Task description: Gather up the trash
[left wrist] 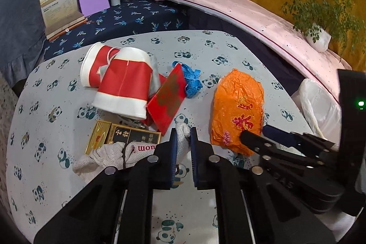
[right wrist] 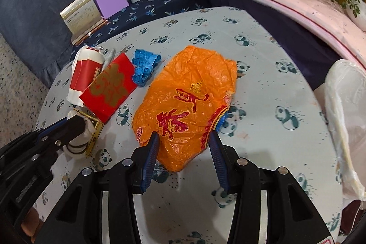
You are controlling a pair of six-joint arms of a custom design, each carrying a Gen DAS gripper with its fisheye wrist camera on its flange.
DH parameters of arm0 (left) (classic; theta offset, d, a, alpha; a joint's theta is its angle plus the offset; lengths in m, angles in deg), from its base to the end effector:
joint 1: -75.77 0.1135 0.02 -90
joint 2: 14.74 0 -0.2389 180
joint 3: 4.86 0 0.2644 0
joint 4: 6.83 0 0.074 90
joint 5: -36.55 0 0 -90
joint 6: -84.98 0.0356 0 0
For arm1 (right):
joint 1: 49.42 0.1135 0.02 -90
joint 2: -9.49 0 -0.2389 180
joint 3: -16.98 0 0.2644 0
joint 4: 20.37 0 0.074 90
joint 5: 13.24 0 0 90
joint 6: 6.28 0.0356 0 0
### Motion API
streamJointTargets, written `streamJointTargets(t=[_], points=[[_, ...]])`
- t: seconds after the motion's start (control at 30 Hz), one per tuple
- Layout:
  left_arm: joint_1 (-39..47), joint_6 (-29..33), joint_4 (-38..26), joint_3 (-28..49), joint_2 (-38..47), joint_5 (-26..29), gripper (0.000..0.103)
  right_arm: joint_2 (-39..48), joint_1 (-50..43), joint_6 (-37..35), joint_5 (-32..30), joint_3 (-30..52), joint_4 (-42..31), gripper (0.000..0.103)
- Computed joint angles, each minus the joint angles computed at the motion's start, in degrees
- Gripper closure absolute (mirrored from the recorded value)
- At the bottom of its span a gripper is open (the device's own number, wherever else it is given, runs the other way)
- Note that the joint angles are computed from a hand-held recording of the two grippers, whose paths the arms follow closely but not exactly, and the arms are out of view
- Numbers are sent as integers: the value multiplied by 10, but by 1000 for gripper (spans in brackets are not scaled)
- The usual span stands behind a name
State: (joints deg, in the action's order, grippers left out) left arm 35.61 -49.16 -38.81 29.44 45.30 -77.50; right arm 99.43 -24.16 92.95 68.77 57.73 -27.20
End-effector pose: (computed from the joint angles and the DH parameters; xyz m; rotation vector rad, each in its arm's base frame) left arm 0.1590 -0.1152 0.1156 -0.2360 2.4435 -0.0889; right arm 0.2273 0.1127 0.0617 -0.4152 2.5530 0.4067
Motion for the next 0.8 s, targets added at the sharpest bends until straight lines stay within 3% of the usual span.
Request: streamJointTargets(t=[0.1, 0.4, 0.57, 0.6, 0.8], points=[[6, -12, -8, -8, -15, 5, 92, 29, 5, 11, -6, 13, 8, 58], [10, -25, -3, -17, -18, 10, 92, 54, 7, 28, -17, 19, 38, 45], [11, -24, 2, -16, -11, 11, 92, 59, 21, 26, -11, 25, 41, 67], [10, -27, 1, -15, -10, 10, 92, 59, 21, 24, -18, 25, 40, 79], [2, -37, -15, -5, -11, 1, 93, 6, 33, 15, 4, -7, 48, 91]])
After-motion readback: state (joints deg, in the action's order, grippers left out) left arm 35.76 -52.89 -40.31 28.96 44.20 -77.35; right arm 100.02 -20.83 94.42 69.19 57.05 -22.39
